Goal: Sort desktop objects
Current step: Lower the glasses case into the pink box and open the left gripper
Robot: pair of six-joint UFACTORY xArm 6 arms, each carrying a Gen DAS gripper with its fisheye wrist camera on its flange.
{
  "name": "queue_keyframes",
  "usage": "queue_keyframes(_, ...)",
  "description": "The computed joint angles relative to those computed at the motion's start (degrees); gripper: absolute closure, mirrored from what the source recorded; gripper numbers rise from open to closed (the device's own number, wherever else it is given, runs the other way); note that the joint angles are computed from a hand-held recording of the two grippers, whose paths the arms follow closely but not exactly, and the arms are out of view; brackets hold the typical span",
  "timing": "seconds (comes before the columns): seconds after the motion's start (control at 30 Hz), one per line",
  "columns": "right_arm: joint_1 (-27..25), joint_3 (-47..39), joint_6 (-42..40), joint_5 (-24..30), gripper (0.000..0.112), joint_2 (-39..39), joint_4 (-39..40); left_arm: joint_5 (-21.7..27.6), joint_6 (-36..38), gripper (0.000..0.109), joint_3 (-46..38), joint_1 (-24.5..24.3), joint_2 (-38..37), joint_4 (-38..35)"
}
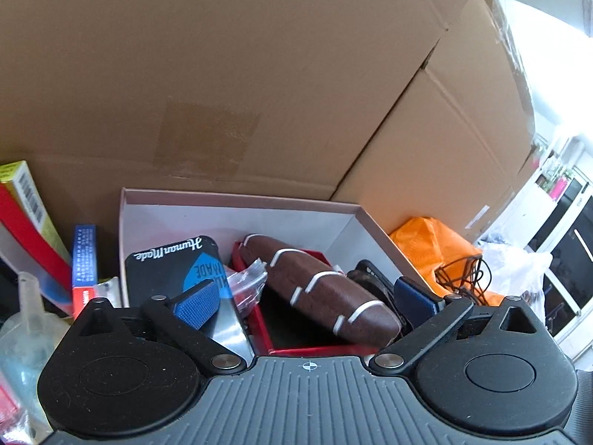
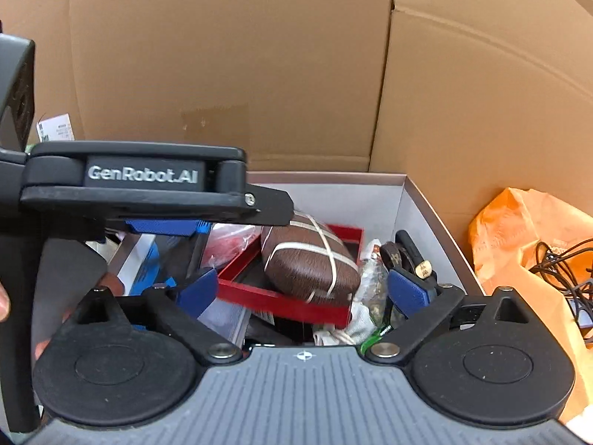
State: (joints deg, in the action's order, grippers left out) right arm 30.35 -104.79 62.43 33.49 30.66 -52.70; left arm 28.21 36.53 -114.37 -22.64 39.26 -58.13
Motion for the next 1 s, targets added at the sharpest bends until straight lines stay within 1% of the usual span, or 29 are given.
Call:
queue_keyframes(0.1, 0.72, 1.12, -0.49, 1.03, 0.011, -0.90, 0.25, -0.84, 1.44, 0.006, 2.99, -0.10, -2.38, -0.90)
queue_keyframes(0.2, 1.55, 2.97, 0.98, 1.89, 0.010, -2.57, -1.26, -1.60, 3.56, 0.006, 6.10, -0.21, -5.05, -2.17)
queue_keyframes(0.27, 2.16, 1.35, 0.89, 2.61, 0.010, -1.66, -1.51, -1.99, 6.14, 0.006, 9.60, 0.08, -8.00, -3.71)
queue_keyframes(0.33, 3.04, 4.68, 2.90, 3.04, 0.010, -4.48, -3.73, -2.43, 8.44, 0.006, 13.13, 0.31, -10.91, -4.92)
queue_keyframes(0.43, 4.16, 5.75, 3.76, 4.53, 0.010, -5.56, -5.58, -3.86, 7.57, 0.006, 17.16, 0.06, -14.24, -2.67)
queue_keyframes(0.47, 3.78, 4.10, 2.64, 4.00, 0.010, -4.14, -5.66, -4.51, 7.23, 0.006, 19.07, -0.06, -15.71, -1.65)
queue_keyframes(0.5, 4.66, 4.84, 3.46, 5.57, 0.010, -4.95, -6.97, -5.29, 8.34, 0.006, 21.41, -0.13, -17.47, -2.01)
queue_keyframes(0.57, 6.61, 8.03, 6.87, 7.82, 0.010, -7.47, -11.38, -8.53, 12.19, 0.006, 26.67, -0.83, -21.17, -4.18)
queue_keyframes(0.63, 7.76, 10.39, 9.95, 9.35, 0.010, -9.33, -15.26, -13.24, 17.55, 0.006, 32.60, -2.04, -25.29, -7.64)
queue_keyframes(0.7, 9.64, 15.00, 15.28, 11.18, 0.010, -12.36, -19.18, -16.99, 21.30, 0.006, 38.70, -3.03, -29.63, -10.17)
queue_keyframes(0.77, 11.84, 19.65, 21.19, 12.97, 0.010, -15.51, -22.71, -20.63, 25.40, 0.006, 45.35, -4.01, -34.59, -14.80)
queue_keyframes(0.83, 14.29, 24.85, 27.17, 14.19, 0.010, -18.89, -24.89, -23.90, 24.32, 0.006, 52.27, -5.08, -39.14, -13.48)
queue_keyframes(0.87, 15.34, 26.96, 29.93, 14.78, 0.010, -20.04, -25.33, -24.47, 24.43, 0.006, 55.49, -5.38, -41.34, -13.01)
queue_keyframes(0.9, 16.22, 28.55, 32.40, 15.53, 0.010, -20.80, -25.49, -24.57, 26.63, 0.006, 58.22, -5.62, -43.49, -14.94)
queue_keyframes(0.97, 18.58, 30.79, 36.08, 18.36, 0.010, -21.96, -24.83, -23.98, 34.87, 0.006, 62.63, -5.72, -47.56, -23.90)
queue_keyframes(1.0, 19.45, 31.68, 37.54, 19.35, 0.010, -22.22, -24.61, -23.69, 37.27, 0.006, 64.61, -5.71, -49.27, -26.75)
